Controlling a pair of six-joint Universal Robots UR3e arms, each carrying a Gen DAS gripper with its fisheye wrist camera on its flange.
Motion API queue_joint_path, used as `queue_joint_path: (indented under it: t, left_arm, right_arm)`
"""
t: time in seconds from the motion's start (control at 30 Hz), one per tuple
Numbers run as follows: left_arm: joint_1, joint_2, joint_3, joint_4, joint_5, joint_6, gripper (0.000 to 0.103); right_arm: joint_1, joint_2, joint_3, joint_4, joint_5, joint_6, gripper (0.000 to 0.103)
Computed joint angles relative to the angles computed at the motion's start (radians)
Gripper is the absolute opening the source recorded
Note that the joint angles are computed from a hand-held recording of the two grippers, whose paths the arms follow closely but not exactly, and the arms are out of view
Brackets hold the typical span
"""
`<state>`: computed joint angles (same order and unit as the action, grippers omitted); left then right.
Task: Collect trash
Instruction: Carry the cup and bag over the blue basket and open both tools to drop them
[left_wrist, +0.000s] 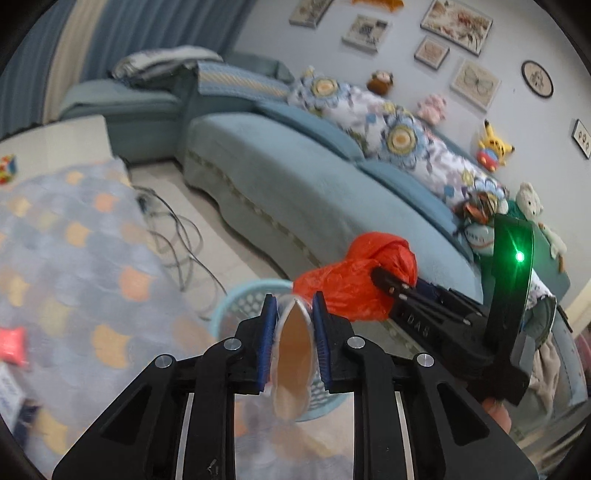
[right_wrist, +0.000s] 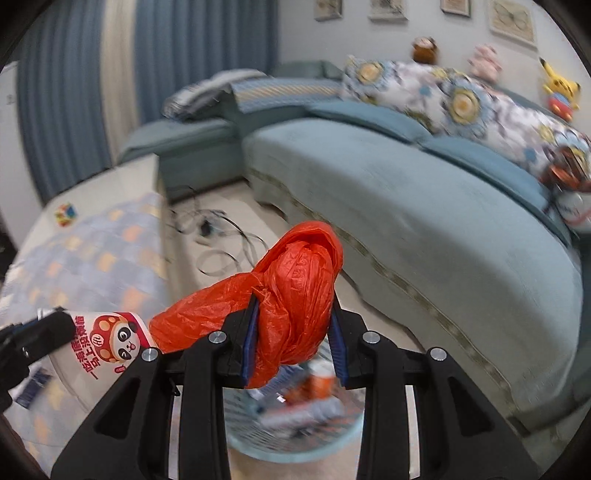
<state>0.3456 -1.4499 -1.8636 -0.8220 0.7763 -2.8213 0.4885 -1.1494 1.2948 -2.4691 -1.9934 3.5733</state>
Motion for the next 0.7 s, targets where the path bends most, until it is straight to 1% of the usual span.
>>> queue_joint_path:
  t: [0.07,0.17,0.23,0.3,0.37,0.4,0.43,0.47,0.6,0.67,0.7]
  left_arm:
    - [-0.074,-0.083,0.016,0.077,0.053,-0.050,0.018]
    - [-0.142,-0.187,0.031,0.149,0.117,-0.091,0.018]
    - [-0.161,-0.218,0.023,0.175,0.143,-0.097,0.018]
    - [-0.167,-0.239,0.011,0.195,0.165,-0.105,0.020]
    - [-0.158,-0.232,-0.010,0.197,0.168,-0.086,0.040]
    - [-0.156,-0.225,-0.019,0.209,0.175,-0.085,0.043]
    - [-0.150,-0.211,-0.028,0.209,0.179,-0.076,0.047]
    - [-0.142,-0.200,-0.034,0.204,0.179,-0.061,0.047]
    - [-0.101,-0.159,-0.033,0.158,0.143,-0.050,0.050]
    - [-0.082,-0.140,-0.038,0.143,0.128,-0.041,0.050]
    - [-0.069,-0.125,-0.041,0.132,0.117,-0.033,0.050]
  right_arm:
    - [-0.030,-0.005,0.068,-0.029,0.015,0.000,0.030]
    - [-0.062,0.011,0.118,-0.053,0.057,-0.005,0.030]
    - [-0.089,0.016,0.168,-0.080,0.102,0.008,0.030]
    - [-0.096,0.024,0.199,-0.104,0.115,0.016,0.033]
    - [-0.102,0.039,0.214,-0.120,0.136,0.021,0.048]
    - [-0.102,0.043,0.214,-0.125,0.137,0.021,0.051]
    - [-0.098,0.048,0.215,-0.130,0.129,0.022,0.057]
    - [-0.090,0.049,0.218,-0.132,0.123,0.028,0.060]
    - [-0.087,0.047,0.222,-0.148,0.134,0.033,0.060]
    - [-0.073,0.057,0.194,-0.137,0.116,0.026,0.060]
    - [-0.059,0.060,0.177,-0.125,0.090,0.023,0.060]
